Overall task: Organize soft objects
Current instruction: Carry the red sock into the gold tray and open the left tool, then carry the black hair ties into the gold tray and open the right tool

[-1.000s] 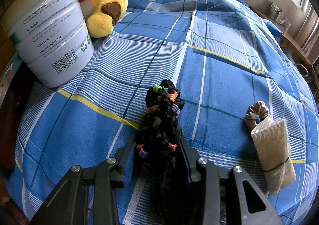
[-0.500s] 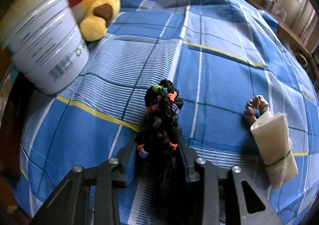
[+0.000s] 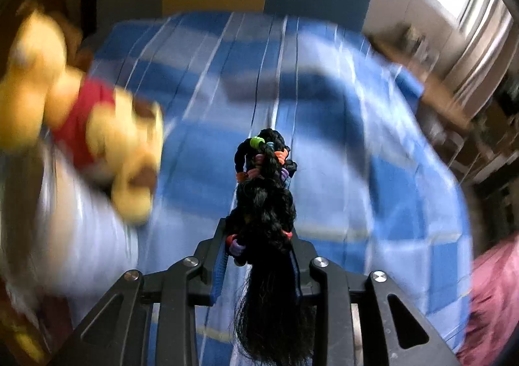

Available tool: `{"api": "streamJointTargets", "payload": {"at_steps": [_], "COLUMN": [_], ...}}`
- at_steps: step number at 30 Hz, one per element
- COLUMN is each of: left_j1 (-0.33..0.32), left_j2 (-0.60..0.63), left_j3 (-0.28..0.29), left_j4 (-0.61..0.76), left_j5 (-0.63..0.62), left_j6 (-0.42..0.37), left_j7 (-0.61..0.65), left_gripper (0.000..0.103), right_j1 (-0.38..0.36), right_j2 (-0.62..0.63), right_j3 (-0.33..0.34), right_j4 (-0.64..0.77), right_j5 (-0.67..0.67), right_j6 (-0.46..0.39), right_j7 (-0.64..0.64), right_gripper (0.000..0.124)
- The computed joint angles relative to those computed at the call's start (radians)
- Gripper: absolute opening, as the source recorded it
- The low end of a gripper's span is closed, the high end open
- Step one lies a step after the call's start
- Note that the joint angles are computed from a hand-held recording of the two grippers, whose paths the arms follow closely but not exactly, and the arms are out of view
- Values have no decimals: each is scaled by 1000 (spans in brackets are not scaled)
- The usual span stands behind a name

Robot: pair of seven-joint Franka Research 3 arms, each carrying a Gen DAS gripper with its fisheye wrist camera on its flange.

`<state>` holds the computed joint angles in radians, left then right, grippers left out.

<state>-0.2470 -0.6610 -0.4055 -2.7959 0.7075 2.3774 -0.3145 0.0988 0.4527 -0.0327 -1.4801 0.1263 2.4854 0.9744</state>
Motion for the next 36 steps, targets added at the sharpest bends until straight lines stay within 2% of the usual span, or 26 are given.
{"api": "streamJointTargets", "payload": {"at_steps": [4,7,11,13,15,19,20,23,25,28,32,36], "left_j1": [-3,-2,-2,-3,-6,-13,-16,-25,-30,-42,-58,-73], "left_j2": [-15,-25,-30,-26,-31,-43,-46,-51,-53,-54,-55,-56], "left_j3": [6,3,4,4,8,-1,-5,-12,-19,-25,-34,-36], "left_j4": [-6,-6,-8,-7,-12,-13,-12,-7,-1,8,17,19], "left_j5": [-2,-1,-3,-9,-18,-36,-39,-42,-39,-37,-39,-41], "left_j6": [0,-9,-9,-15,-15,-38,-47,-65,-79,-97,-125,-142], "left_j7": [6,10,13,18,18,5,2,-3,-6,-10,-19,-30], "left_gripper": [73,73,74,75,75,75,75,76,77,77,77,78], "right_j1": [97,144,197,192,167,112,111,110,129,161,193,224], "right_j2": [77,118,131,70,-19,-171,-199,-290,-323,-373,-390,-420], "right_j3": [-25,-21,24,87,178,320,333,354,341,309,251,193], "right_j4": [203,326,405,318,174,-83,-130,-275,-335,-428,-482,-568], "right_j5": [-99,-136,-134,-81,11,223,262,384,410,431,453,493], "right_j6": [11,35,101,167,239,290,289,237,198,109,-51,-150], "right_j7": [117,161,161,71,-90,-440,-493,-635,-672,-673,-635,-623], "right_gripper": [30,30,30,30,30,30,30,30,30,30,30,30]}}
